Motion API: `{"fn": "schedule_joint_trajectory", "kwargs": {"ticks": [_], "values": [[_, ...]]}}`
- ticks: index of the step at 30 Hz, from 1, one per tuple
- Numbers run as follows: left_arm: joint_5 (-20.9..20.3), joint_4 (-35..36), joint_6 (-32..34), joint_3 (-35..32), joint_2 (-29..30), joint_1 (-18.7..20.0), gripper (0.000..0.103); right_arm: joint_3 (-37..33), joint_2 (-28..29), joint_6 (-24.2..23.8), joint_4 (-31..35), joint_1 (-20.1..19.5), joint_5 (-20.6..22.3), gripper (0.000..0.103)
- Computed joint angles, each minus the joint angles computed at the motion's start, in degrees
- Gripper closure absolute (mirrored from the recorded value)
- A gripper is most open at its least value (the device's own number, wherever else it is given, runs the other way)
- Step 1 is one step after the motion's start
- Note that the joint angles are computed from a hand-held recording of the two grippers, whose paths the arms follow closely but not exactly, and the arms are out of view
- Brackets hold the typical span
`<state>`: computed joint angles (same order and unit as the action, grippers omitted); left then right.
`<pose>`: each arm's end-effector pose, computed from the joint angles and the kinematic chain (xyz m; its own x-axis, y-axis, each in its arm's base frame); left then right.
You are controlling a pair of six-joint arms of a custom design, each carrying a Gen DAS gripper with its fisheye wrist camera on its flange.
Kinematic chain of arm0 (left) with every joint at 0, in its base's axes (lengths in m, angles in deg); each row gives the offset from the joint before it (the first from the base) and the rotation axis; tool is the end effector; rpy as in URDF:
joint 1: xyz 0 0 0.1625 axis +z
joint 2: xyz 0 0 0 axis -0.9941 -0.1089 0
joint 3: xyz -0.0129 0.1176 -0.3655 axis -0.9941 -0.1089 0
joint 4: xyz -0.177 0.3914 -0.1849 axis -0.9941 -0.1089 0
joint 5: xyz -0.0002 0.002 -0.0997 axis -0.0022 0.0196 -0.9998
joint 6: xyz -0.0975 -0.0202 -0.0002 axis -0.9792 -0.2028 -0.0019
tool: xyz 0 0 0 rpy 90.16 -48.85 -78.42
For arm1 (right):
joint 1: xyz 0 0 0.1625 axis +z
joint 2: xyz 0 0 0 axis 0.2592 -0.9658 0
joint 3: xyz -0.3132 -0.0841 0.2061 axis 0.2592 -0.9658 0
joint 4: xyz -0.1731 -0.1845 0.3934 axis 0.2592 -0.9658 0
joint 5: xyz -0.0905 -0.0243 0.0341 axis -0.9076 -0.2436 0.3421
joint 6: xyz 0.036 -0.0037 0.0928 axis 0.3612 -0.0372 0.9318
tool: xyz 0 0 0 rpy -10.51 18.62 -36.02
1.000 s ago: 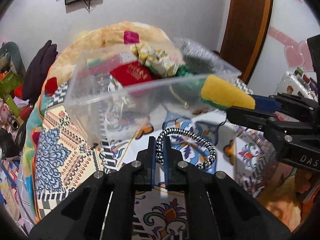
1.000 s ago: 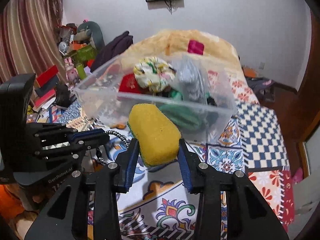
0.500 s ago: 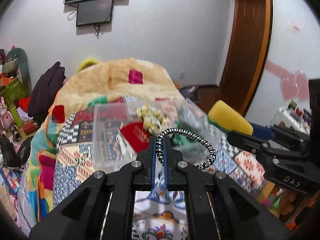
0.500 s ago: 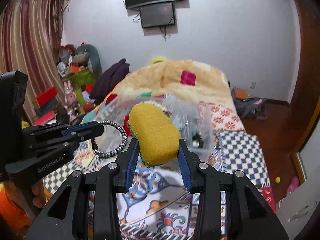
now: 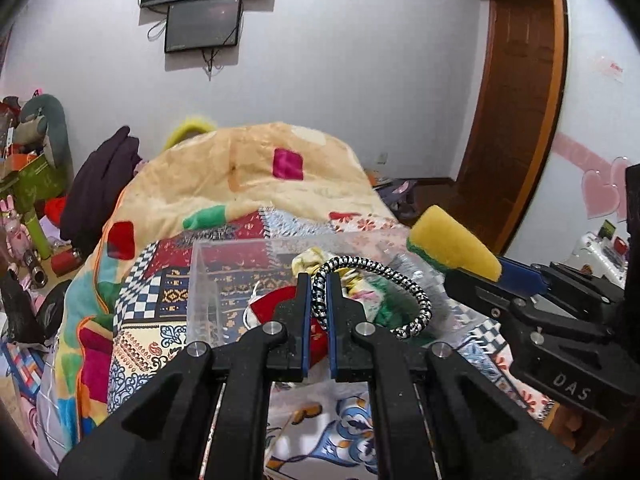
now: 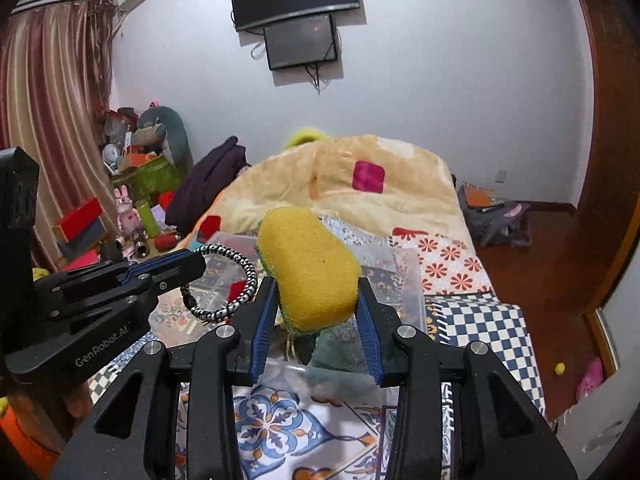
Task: Organize soft objects
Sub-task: 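Drop the hair tie and yellow sponge into the clear box with both grippers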
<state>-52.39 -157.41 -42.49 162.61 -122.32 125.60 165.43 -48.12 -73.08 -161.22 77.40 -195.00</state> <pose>-0.2967 -0.5159 0.0258 -0.6606 0.5351 -0.5265 0.7486 0.5225 -0.4082 0.1139 -0.4361 0.2191 -0.7937 0.0330 0.6074 -0.5001 0.5330 -0.6825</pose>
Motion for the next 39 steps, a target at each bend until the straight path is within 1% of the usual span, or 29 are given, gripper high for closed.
{"fn": "schedule_joint_trajectory", "kwargs": {"ticks": [7,12,14,15,17,18,19,20,21,22,25,27,29,31,38,39], "values": [[1.0,3.2,-0.2,-2.7,3.3,2.0,0.097,-1.6,2.3,0.6,2.8,-1.8,-1.9,0.067],[1.3,4.7,-0.1,-3.8,4.5,2.6,0.097,-2.4,3.5,0.0,4.1,-1.9,-2.9,0.067],[1.2,5.2,-0.2,-3.8,4.6,2.7,0.097,-2.7,3.8,-0.3,4.5,-1.9,-3.1,0.065],[1.2,5.5,-0.3,-3.7,4.5,2.7,0.096,-2.7,4.1,-0.4,4.1,-1.9,-3.4,0.065],[1.0,6.1,-0.6,-3.4,4.1,2.8,0.089,-2.8,4.0,-0.3,4.8,-1.9,-3.8,0.062],[0.8,6.2,-1.0,-3.1,3.8,2.8,0.081,-2.8,3.9,-0.1,5.4,-2.0,-3.9,0.061],[0.8,6.0,-1.2,-2.7,3.4,2.8,0.073,-2.9,3.6,0.2,6.0,-2.1,-3.9,0.057],[0.8,5.4,-1.4,-2.1,3.0,2.8,0.069,-2.8,3.4,0.5,6.4,-2.1,-4.0,0.052],[0.8,4.4,-1.3,-1.3,2.4,2.7,0.064,-2.6,3.1,0.6,6.4,-2.1,-4.0,0.050],[0.9,3.7,-1.1,-0.7,1.9,2.6,0.062,-2.4,2.8,0.6,6.2,-2.0,-4.0,0.047],[0.5,2.7,-1.0,1.0,-0.1,2.3,0.060,-1.6,1.7,-0.1,5.9,-1.6,-3.9,0.041],[0.2,2.5,-1.1,2.1,-1.6,1.8,0.060,-0.9,0.8,-0.5,5.3,-1.0,-4.3,0.040],[0.0,1.8,-1.2,3.3,-3.0,1.1,0.060,-0.2,-0.8,-0.3,5.9,-0.7,-3.6,0.040],[-0.2,0.6,-1.1,4.7,-4.7,0.2,0.060,0.7,-2.5,-0.2,5.8,-0.4,-2.8,0.040],[0.8,-5.6,-0.2,9.5,-10.3,-4.9,0.060,4.1,-7.9,-1.0,1.1,3.4,-1.6,0.040],[0.8,-6.1,0.0,9.9,-10.9,-5.4,0.058,4.6,-8.8,-0.9,0.6,3.9,-1.4,0.040]]}}
